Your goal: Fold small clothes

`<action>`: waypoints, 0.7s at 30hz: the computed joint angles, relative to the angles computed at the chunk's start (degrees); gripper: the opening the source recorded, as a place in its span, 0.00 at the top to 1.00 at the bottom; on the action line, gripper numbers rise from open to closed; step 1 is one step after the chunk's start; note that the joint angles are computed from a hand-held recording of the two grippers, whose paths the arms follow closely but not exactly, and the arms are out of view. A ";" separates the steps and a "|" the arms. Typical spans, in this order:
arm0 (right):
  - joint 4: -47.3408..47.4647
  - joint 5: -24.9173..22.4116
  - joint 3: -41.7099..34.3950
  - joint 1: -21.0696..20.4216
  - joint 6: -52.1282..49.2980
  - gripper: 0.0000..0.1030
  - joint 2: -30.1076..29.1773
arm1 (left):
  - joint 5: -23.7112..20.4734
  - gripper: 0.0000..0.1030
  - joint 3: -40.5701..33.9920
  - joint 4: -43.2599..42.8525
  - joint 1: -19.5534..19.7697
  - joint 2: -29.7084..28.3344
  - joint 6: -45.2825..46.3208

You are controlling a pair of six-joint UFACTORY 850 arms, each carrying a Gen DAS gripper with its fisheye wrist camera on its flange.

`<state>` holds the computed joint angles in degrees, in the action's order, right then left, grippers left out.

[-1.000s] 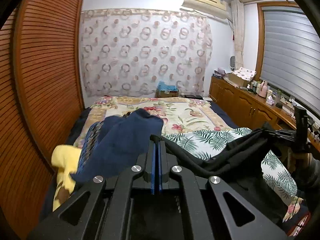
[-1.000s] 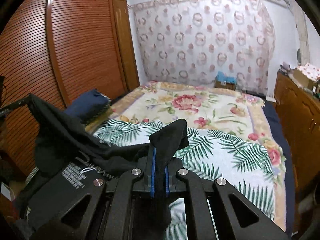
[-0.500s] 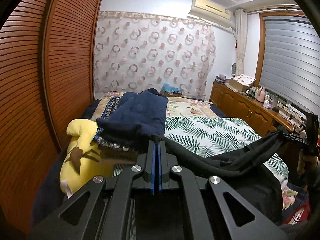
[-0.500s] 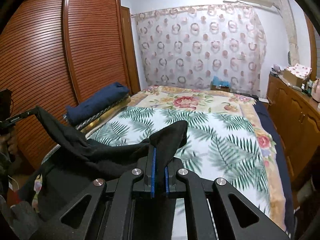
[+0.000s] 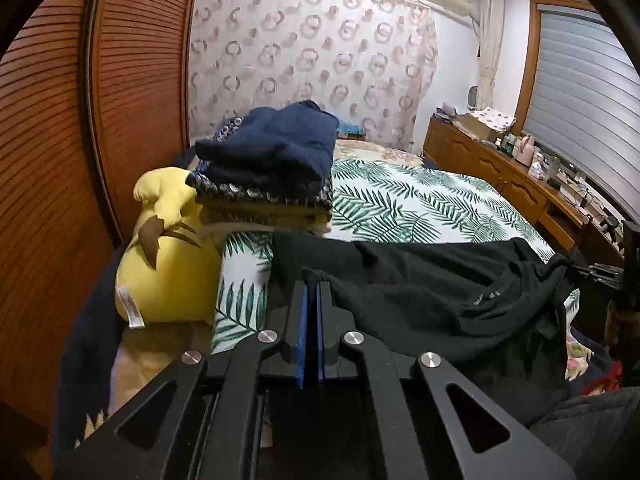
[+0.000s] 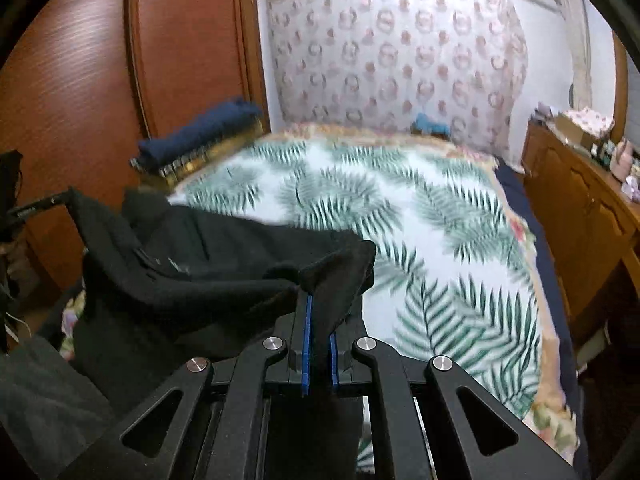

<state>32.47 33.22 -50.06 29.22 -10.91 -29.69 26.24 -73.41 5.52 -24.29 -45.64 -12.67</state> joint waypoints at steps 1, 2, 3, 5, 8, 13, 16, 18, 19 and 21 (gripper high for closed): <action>0.54 -0.56 0.03 0.04 -0.48 0.94 -0.03 | 0.01 0.97 -0.01 -0.36 -0.03 -0.10 0.40; 0.69 -1.13 0.05 0.11 -0.47 0.94 0.06 | 0.39 0.97 0.41 -0.70 -0.09 0.02 0.66; 0.58 -1.59 0.09 0.06 -0.22 0.94 0.23 | 0.48 0.97 0.51 -0.78 -0.05 0.06 0.63; 0.63 -2.25 0.13 0.02 0.01 0.94 0.65 | 0.52 0.96 0.58 -1.01 0.06 0.13 0.57; 3.19 -3.10 -0.74 0.59 -2.63 0.94 0.93 | 0.47 0.89 0.59 -3.48 -0.04 0.34 2.86; 2.78 -2.77 -0.75 0.62 -2.44 0.94 0.61 | 2.37 0.75 1.71 -4.98 -0.24 1.48 4.95; 1.52 -2.71 -0.87 0.26 -1.44 0.94 0.18 | 3.34 0.55 1.92 -5.20 -0.30 1.82 5.86; 1.07 -2.74 -0.73 0.09 -1.10 0.94 0.32 | 2.80 0.34 1.06 -5.41 -0.38 1.38 6.42; 1.23 -2.86 -0.60 0.12 -1.28 0.94 0.57 | 2.20 0.30 0.21 -5.36 -0.42 0.83 6.42; 1.48 -2.78 -0.30 0.24 -2.03 0.93 1.09 | 0.95 0.25 -1.58 -3.68 -0.33 -0.32 4.92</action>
